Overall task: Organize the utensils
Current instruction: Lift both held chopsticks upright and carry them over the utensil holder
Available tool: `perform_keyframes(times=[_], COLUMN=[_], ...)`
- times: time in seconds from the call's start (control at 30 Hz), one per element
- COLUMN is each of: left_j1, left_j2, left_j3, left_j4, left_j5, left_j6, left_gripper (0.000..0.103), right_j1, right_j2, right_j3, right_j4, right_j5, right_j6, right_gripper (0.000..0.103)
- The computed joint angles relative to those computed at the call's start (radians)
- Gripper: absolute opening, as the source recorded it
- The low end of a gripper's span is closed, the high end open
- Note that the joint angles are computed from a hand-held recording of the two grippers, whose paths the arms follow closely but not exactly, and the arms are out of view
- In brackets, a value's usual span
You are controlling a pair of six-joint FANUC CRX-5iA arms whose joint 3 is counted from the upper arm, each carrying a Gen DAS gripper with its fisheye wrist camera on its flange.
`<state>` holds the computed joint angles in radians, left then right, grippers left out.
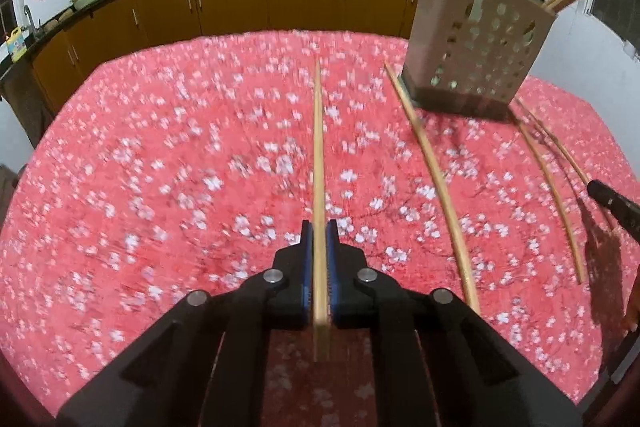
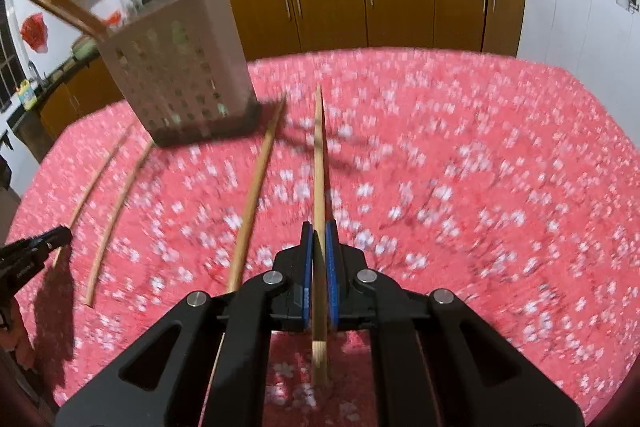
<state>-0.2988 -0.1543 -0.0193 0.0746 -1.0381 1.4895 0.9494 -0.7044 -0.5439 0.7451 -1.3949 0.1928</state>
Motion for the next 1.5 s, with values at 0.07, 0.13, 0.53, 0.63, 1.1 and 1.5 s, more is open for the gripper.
perform_keyframes(times=[0.07,0.13,0.53,0.63,1.1,1.5], left_j1=[0.011,0.021,0.054,0.055,0.064,-0.072], left_j2=[-0.016,-0.033,-0.082,-0.082,-0.095,-0.004], left_j3=[0.003,0.01,0.056,0.065,0.093,0.239], left_j4=[0.023,0.047,0.159,0.175,0.377,0.364], left_j5=[0.006,0.017,0.107,0.124,0.149,0.395], left_j6=[-0.021,-0.043,-0.12,-0.129,-0.303,-0.228], left_gripper=[0.008,0.008,0.008,0.008,0.008,0.008], right_j1=[0.026,0.051,0.103,0.112,0.176,-0.08], right_j2=[-0.012,-0.02,-0.031,-0.031,-0.04,0.086], right_j3=[0.006,0.017,0.052,0.057,0.144,0.211], right_j4=[0.046,0.098,0.281,0.301,0.435,0.548], right_j5=[-0.019,-0.041,-0.07,-0.075,0.018,0.337], right_j6=[-0.016,-0.025,-0.038,-0.038,-0.007,0.023], right_gripper=[0.007,0.007,0.007,0.007,0.007,0.007])
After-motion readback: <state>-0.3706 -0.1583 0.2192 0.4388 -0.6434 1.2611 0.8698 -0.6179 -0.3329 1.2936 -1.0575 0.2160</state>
